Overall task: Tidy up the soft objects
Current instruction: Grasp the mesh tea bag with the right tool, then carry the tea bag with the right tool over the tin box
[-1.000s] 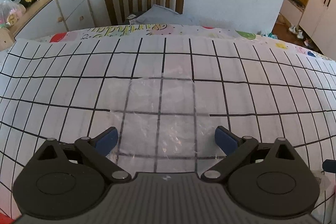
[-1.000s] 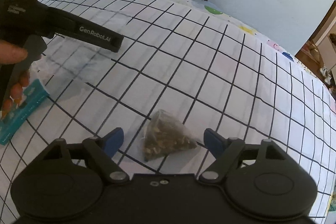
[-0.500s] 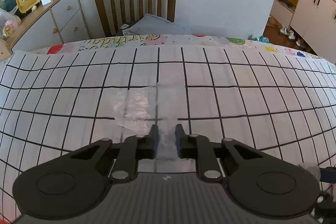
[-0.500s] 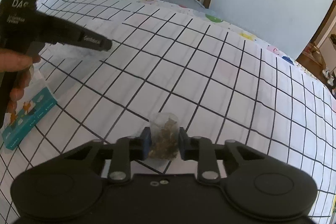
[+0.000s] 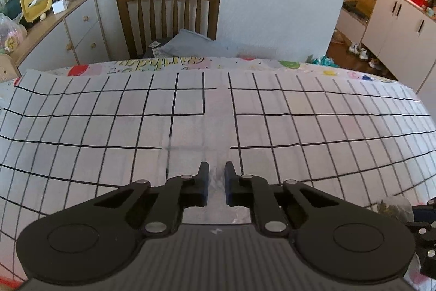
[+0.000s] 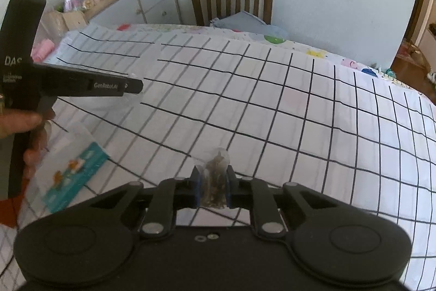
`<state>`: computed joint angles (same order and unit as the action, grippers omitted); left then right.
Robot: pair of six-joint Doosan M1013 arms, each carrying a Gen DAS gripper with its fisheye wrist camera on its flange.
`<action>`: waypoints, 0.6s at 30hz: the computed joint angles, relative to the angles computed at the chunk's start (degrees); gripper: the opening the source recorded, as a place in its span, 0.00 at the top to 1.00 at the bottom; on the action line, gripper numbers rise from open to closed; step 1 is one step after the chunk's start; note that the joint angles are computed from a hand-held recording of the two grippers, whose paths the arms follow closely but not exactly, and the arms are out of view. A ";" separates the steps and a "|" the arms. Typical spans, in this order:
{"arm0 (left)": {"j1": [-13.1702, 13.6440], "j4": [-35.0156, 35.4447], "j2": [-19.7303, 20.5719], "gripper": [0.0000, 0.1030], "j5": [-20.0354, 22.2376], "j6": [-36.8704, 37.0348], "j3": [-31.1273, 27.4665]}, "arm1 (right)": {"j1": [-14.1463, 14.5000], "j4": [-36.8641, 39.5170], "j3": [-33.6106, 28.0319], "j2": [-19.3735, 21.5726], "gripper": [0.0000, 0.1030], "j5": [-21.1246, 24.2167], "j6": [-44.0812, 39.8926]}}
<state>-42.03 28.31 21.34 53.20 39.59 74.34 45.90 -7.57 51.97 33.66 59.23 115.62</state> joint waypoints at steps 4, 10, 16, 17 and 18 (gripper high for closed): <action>-0.20 -0.23 -1.63 0.89 -0.75 -0.20 1.01 | 0.36 0.52 0.94 -1.27 0.86 -1.38 0.02; -1.03 0.21 -4.30 0.89 -1.58 -0.29 2.88 | 1.16 1.53 1.04 -2.46 0.86 -2.43 -0.10; -1.80 0.77 -7.40 0.89 -1.32 -1.74 4.93 | 2.14 2.73 0.52 -3.27 0.86 -3.00 -0.64; -1.94 0.91 -7.79 0.89 -1.12 -1.71 5.15 | 2.31 2.90 0.36 -3.32 0.86 -3.03 -0.68; -2.12 1.12 -8.34 0.89 -0.95 -1.79 5.50 | 2.55 3.02 0.23 -3.40 0.86 -3.08 -0.69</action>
<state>-44.14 29.42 13.00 52.24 37.80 79.84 48.45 -4.55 52.19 30.25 56.15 114.93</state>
